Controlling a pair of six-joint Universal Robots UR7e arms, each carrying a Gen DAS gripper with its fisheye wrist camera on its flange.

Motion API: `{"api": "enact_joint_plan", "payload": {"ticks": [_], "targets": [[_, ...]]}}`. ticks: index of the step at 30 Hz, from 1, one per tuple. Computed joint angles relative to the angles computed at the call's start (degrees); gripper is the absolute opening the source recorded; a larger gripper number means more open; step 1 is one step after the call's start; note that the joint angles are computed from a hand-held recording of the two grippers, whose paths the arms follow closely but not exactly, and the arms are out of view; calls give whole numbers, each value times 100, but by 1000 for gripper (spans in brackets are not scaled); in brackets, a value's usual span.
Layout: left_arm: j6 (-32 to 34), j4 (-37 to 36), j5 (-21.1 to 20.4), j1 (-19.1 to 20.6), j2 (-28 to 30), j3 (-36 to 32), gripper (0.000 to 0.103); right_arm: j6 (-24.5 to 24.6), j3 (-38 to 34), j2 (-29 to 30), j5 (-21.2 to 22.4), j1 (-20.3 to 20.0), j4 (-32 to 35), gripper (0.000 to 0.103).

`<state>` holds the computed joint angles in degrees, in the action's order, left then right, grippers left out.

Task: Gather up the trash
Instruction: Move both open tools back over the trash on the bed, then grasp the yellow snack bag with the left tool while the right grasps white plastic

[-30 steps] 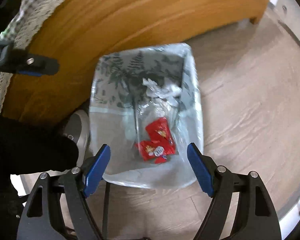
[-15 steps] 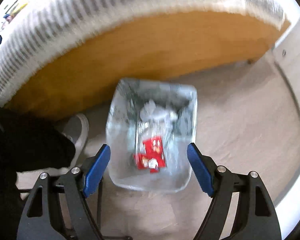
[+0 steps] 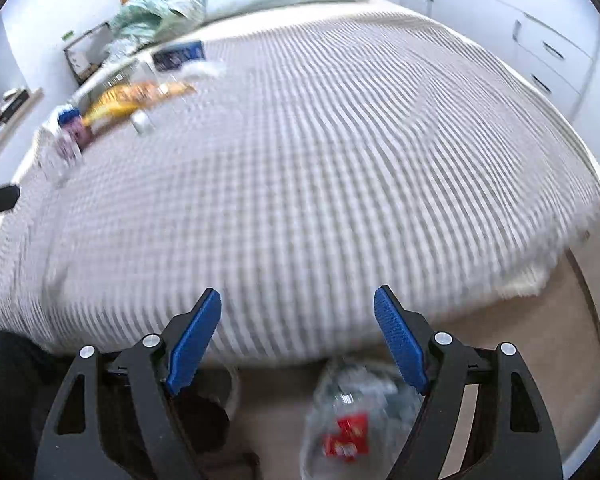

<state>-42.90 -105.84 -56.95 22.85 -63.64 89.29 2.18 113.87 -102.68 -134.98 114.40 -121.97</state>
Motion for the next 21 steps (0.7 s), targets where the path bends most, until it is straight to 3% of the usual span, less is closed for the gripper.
{"api": "enact_joint_plan", "payload": {"ticks": [7,16,21], "targets": [[330,181,592,632,-450,-338,79,-1080,-795,1378,601,-78,-1289,76],[835,1274,1112,1405,33,-1693,79,-2515,-2280,3132,1012,-492,-2043,76],[1713,1118,1258,1587,417,-2067,79,-3230,-3661,4359,1068,-770,-1972,73]]}}
